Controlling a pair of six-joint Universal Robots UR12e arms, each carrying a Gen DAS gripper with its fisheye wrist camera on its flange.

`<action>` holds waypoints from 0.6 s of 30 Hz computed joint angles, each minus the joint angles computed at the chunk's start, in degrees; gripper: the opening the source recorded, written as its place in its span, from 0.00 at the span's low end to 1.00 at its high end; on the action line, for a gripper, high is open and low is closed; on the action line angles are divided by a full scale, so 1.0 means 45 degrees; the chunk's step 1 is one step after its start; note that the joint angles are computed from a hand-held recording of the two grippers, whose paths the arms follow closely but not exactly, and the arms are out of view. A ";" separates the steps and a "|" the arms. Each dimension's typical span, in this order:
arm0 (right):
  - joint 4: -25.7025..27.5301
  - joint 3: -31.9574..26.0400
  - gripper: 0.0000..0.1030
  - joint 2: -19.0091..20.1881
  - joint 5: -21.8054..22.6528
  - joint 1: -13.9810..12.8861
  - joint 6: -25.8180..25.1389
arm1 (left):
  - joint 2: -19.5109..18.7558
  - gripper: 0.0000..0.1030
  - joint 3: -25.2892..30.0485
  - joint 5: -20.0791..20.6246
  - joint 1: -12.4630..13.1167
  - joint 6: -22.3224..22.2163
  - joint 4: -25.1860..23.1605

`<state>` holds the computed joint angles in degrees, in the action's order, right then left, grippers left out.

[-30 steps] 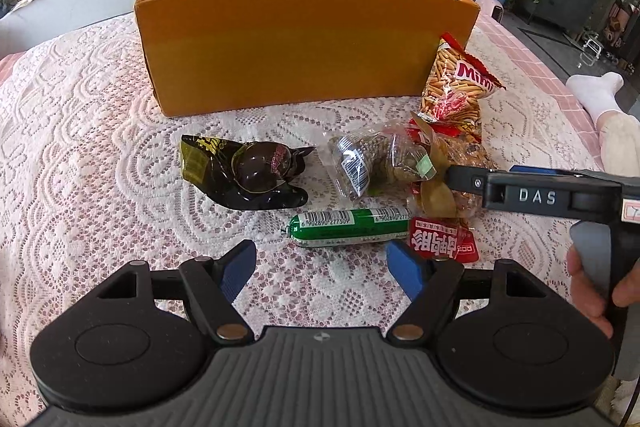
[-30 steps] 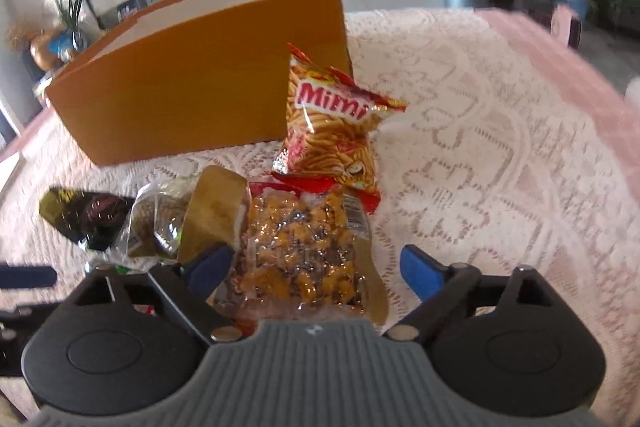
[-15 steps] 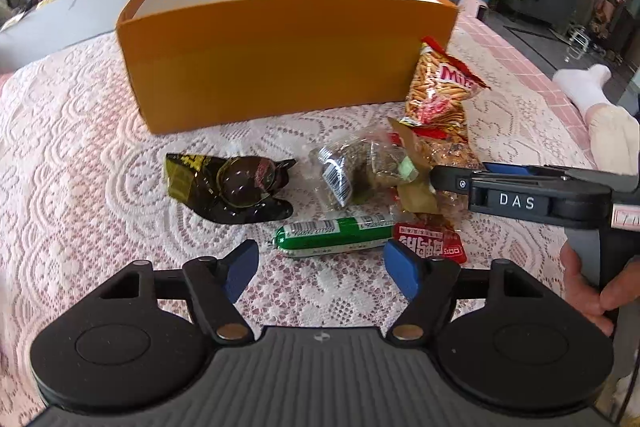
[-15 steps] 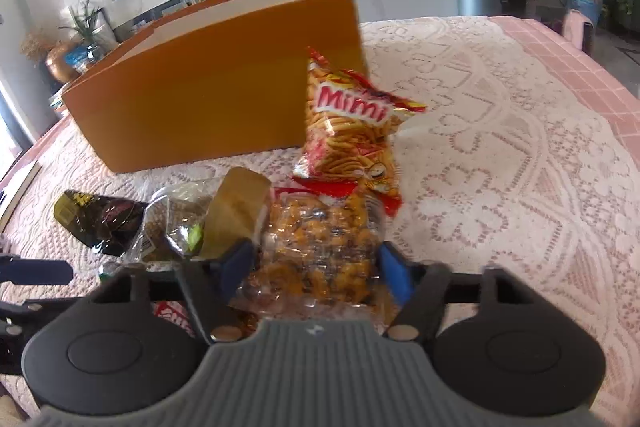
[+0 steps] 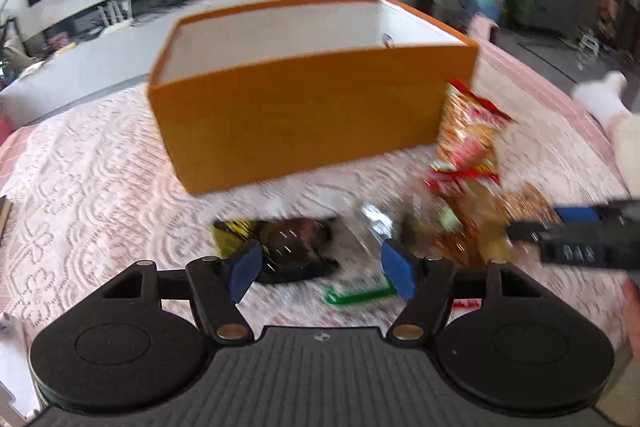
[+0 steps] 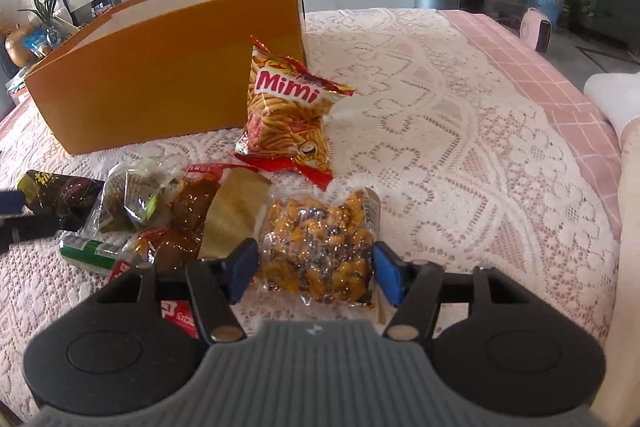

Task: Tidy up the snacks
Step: 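Grasp the clear orange-nut bag with the right tool while the left grasps the dark foil snack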

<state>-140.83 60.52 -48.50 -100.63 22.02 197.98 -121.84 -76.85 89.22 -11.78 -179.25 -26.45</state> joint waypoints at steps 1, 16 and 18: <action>0.0026 -0.0049 0.60 0.0029 -0.0038 0.0014 -0.0010 | -0.0063 0.78 0.0083 -0.0009 0.0028 -0.0102 0.0046; 0.0023 -0.0215 0.63 0.0148 -0.0145 0.0052 -0.0117 | -0.0804 0.67 0.1042 0.0461 0.0018 0.0919 -0.1125; -0.0016 -0.0255 0.64 0.0184 -0.0205 0.0074 -0.0192 | -0.0847 0.69 0.1088 0.0581 -0.0033 0.1482 -0.1157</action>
<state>-140.91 59.37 -47.67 -101.55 22.36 197.11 -125.65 -71.96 91.83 -11.93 -172.58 -31.65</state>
